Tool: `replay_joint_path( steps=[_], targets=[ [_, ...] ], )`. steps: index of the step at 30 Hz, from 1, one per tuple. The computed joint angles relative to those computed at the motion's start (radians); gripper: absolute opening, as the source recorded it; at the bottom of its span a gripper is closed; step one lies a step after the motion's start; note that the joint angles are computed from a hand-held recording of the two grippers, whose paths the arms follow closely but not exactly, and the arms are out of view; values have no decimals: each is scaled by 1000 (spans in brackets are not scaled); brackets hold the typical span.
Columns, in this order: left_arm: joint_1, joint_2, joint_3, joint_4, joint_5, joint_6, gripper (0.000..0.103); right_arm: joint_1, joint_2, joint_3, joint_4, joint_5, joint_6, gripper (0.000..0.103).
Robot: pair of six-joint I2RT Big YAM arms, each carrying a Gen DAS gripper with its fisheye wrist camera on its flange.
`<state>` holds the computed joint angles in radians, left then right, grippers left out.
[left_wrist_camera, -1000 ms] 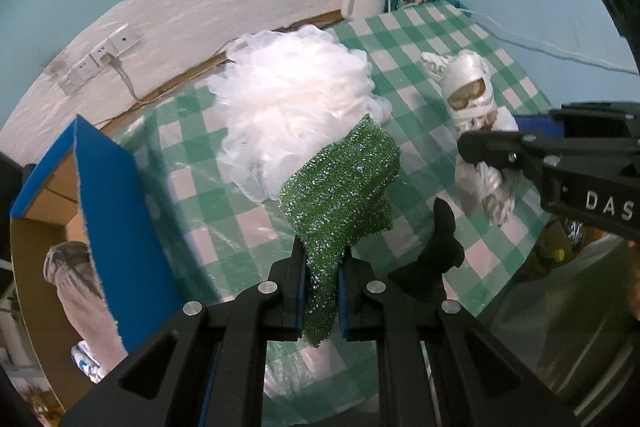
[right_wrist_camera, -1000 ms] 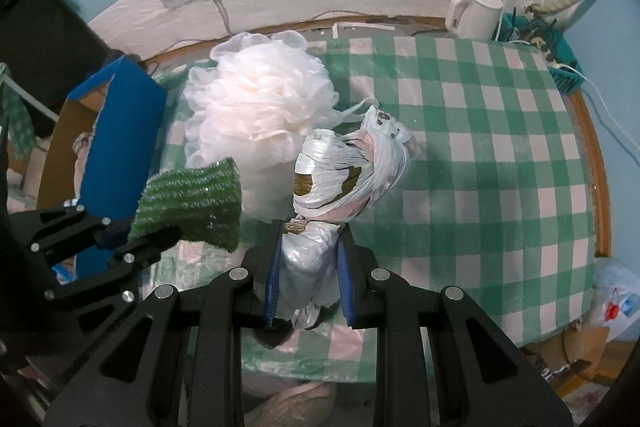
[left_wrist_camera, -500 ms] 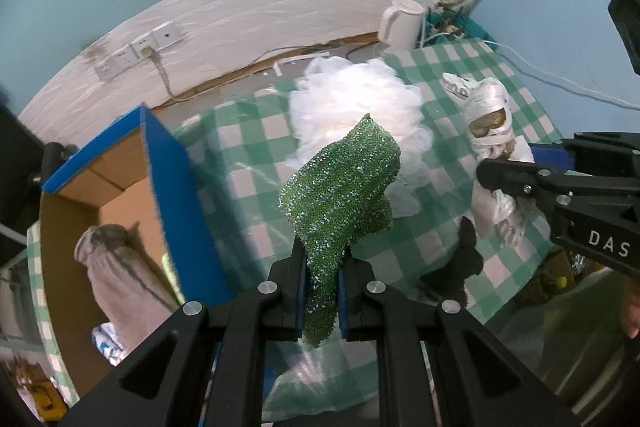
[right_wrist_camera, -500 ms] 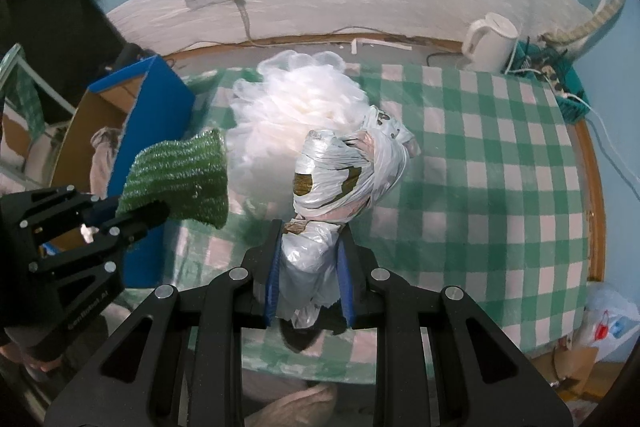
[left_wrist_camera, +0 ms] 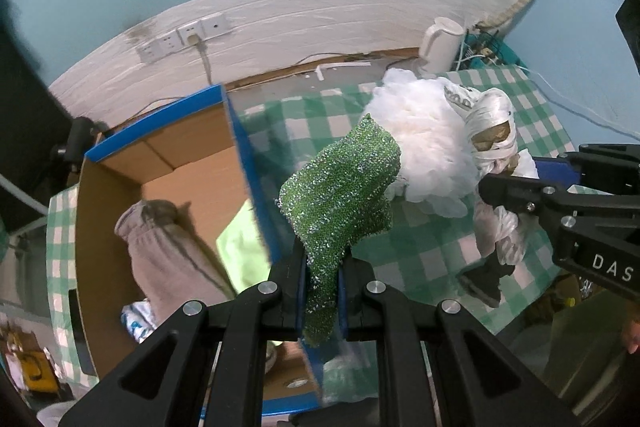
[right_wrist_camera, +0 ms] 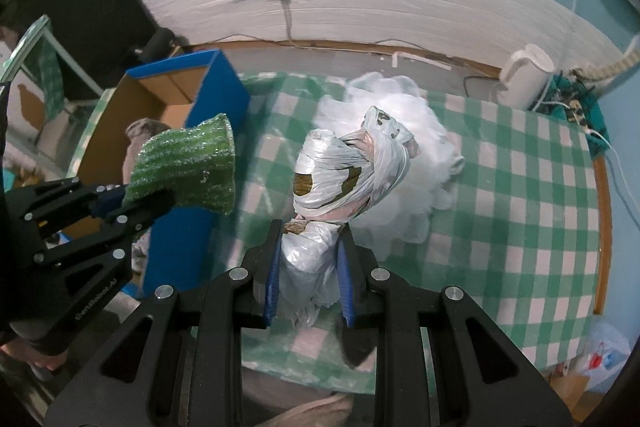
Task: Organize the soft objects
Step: 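Carry the green scrubber and white bundle over the cardboard box with both tools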
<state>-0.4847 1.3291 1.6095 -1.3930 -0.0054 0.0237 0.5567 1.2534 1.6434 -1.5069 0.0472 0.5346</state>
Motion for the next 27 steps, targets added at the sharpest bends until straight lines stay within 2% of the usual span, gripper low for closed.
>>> replay_joint_path(
  steps=[8, 27],
  targets=[
    [69, -28, -27, 12, -16, 11, 12, 55, 81, 79, 14, -10, -13, 23],
    [275, -71, -93, 18, 26, 36, 12, 159, 275, 271, 11, -45, -42, 23]
  ],
)
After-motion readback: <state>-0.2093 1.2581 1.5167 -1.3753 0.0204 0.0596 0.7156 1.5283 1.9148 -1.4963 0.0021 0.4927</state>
